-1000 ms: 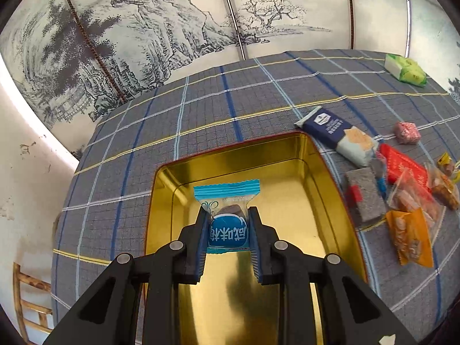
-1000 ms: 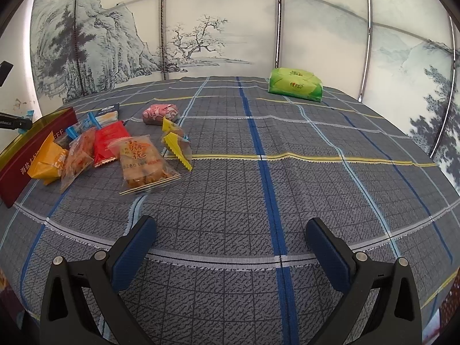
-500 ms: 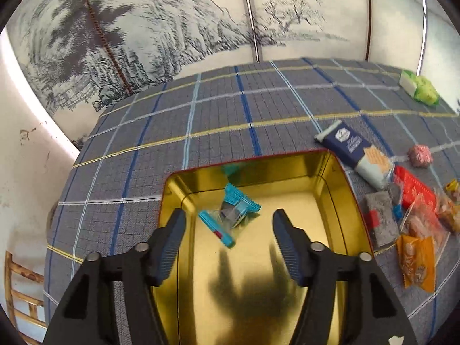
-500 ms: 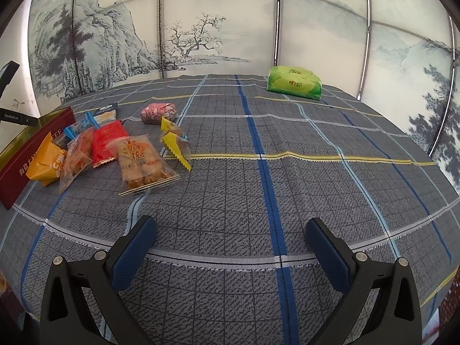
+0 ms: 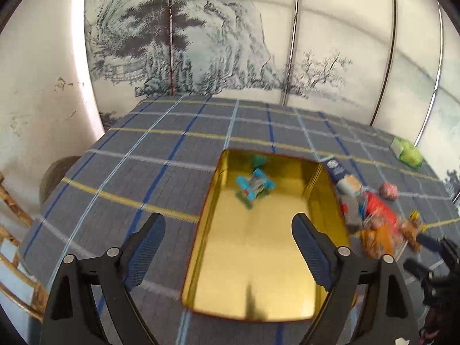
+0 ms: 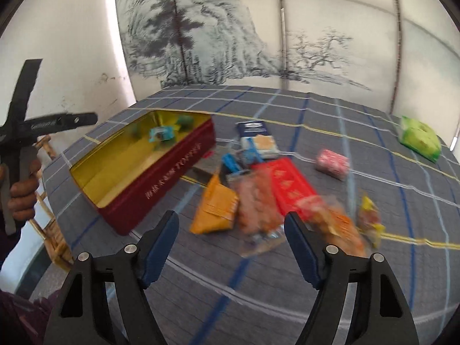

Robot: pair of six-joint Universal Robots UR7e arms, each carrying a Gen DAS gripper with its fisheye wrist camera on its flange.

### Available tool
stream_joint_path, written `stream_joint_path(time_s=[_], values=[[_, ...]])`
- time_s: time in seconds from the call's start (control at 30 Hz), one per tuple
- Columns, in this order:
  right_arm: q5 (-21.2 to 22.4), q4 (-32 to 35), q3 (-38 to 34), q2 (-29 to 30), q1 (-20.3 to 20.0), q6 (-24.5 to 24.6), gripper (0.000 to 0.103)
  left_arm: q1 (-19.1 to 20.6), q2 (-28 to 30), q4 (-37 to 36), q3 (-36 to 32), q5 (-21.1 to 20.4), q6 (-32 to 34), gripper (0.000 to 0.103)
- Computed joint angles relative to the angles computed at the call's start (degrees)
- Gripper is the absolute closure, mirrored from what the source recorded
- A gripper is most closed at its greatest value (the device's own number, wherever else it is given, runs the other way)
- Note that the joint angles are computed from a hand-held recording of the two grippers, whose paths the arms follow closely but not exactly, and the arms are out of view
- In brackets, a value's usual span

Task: Organize snacks
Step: 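Grasp the orange pouch with the right gripper, then drop the orange pouch into the gold tin with the right gripper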

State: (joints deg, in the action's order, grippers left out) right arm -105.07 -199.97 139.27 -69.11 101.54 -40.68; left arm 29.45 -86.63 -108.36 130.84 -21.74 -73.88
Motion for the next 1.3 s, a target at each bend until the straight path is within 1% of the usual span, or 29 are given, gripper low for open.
stream_joint_path(time_s=[0.1,0.17,0.23,0.27,0.3,0.33,0.37,0.43,0.47,0.53,0.63,0.73,0.87,0.97,1.03,1.13,1.2,1.3], values=[[-1.7,0.6,-1.7,2.8,2.0,0.4,0.028,-1.5,-2.1,9.6,0.2,-1.2,-8.4,0.013],[-3.5,2.3,-3.4,4.7,2.9,1.4,0.032,-2.2,-2.8,15.2,0.0,-2.1,-13.1,0.008],[-5.4,4.5,-5.0,5.9,3.6,3.0,0.039,-2.3,-2.9,18.5,-0.2,-3.2,-15.9,0.008],[-6.1,5.7,-5.8,6.3,3.6,3.7,0.04,-2.4,-3.2,18.3,0.2,-3.4,-15.8,0.007],[-6.7,6.7,-6.4,6.8,3.7,4.3,0.046,-2.5,-3.5,17.5,0.6,-3.5,-15.2,0.006],[-7.8,7.3,-7.0,7.4,3.8,4.9,0.05,-2.6,-3.7,17.3,0.9,-3.4,-15.1,0.003],[-8.9,7.9,-7.5,7.8,3.8,5.4,0.052,-2.8,-3.8,17.7,1.1,-3.3,-15.5,0.001],[-9.2,10.5,-8.4,7.9,3.4,6.7,0.063,-3.4,-4.6,16.1,2.2,-3.1,-14.5,0.001],[-10.0,11.9,-8.9,8.2,3.5,7.1,0.065,-3.5,-4.8,14.9,2.5,-3.1,-13.9,0.001],[-10.9,12.0,-9.0,8.6,3.6,6.7,0.067,-3.4,-5.4,12.0,3.2,-3.4,-12.1,0.001],[-9.5,13.8,-8.7,7.2,3.4,7.2,0.07,-3.0,-5.8,9.2,3.7,-3.7,-10.2,0.001],[-8.2,13.0,-8.0,5.6,4.1,7.5,0.07,-3.7,-6.7,8.0,5.0,-2.1,-9.0,0.001],[-5.7,14.2,-8.0,3.0,5.9,8.8,0.07,-5.0,-6.7,9.3,5.7,-0.5,-8.3,0.001],[-3.3,17.8,-10.1,2.8,7.6,10.5,0.07,-5.4,-5.7,13.6,4.6,0.0,-10.6,0.001],[-2.2,19.8,-12.3,3.7,8.4,10.9,0.07,-5.4,-5.8,12.9,4.8,-0.2,-9.9,0.001],[-1.2,22.8,-16.7,6.8,9.6,11.2,0.07,-4.9,-5.1,15.5,3.6,-0.8,-11.5,0.001],[-1.9,24.4,-20.1,9.9,10.4,11.1,0.07,-4.7,-5.4,15.6,3.5,-1.3,-11.5,0.001],[-2.1,27.3,-24.4,13.4,10.7,12.4,0.07,-4.5,-6.0,17.0,3.4,-1.8,-12.9,0.001]])
